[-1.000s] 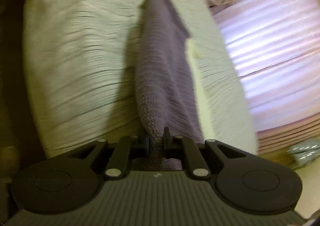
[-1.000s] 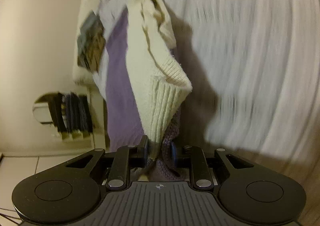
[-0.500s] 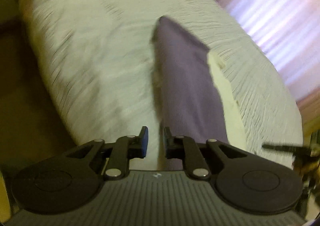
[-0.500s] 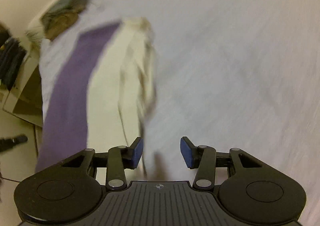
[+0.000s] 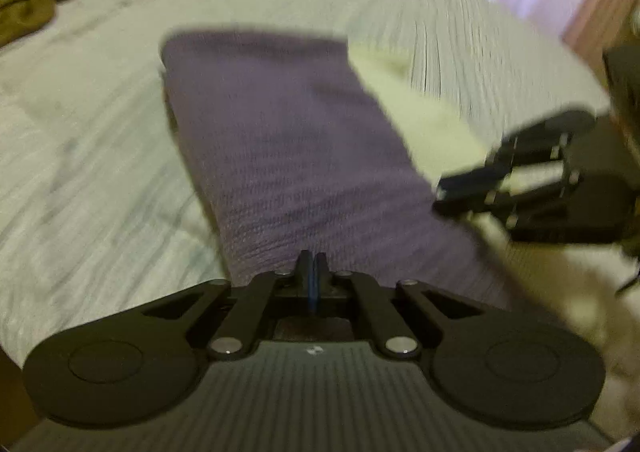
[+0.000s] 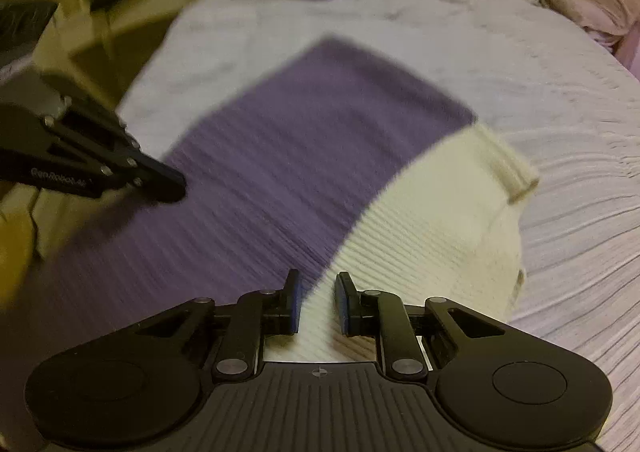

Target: Fold clothes

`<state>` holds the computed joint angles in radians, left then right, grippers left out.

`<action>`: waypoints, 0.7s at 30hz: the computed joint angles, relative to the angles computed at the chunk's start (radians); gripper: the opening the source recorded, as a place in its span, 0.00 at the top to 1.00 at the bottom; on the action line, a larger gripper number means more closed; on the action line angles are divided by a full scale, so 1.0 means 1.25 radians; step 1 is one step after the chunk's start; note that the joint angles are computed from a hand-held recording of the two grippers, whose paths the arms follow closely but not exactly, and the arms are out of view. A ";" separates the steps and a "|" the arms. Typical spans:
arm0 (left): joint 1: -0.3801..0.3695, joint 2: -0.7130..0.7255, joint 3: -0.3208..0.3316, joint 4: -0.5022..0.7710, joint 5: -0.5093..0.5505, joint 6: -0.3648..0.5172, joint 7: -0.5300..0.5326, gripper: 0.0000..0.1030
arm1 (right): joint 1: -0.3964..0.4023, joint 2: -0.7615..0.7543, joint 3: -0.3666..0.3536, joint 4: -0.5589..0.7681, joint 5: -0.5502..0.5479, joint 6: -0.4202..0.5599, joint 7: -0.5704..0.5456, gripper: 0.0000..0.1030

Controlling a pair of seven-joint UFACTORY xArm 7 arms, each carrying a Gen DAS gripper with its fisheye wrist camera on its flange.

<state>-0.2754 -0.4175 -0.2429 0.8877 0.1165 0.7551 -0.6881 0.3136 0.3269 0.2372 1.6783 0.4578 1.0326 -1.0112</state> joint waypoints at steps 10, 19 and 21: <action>-0.010 -0.004 0.044 -0.010 -0.084 0.010 0.079 0.98 | 0.002 0.032 -0.019 0.060 -0.073 0.048 0.081 0.84; 0.009 -0.022 0.009 -0.043 -0.044 -0.023 -0.002 0.97 | -0.023 0.068 -0.009 0.089 -0.054 0.084 0.093 0.83; 0.007 -0.059 -0.004 -0.051 -0.026 0.000 -0.013 0.98 | -0.050 0.048 -0.006 0.075 -0.010 0.092 0.069 0.83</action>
<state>-0.2663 -0.4918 -0.2478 0.8236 0.0839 0.7546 -0.7044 0.2516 0.3872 0.2301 1.7725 0.4449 1.1482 -0.9246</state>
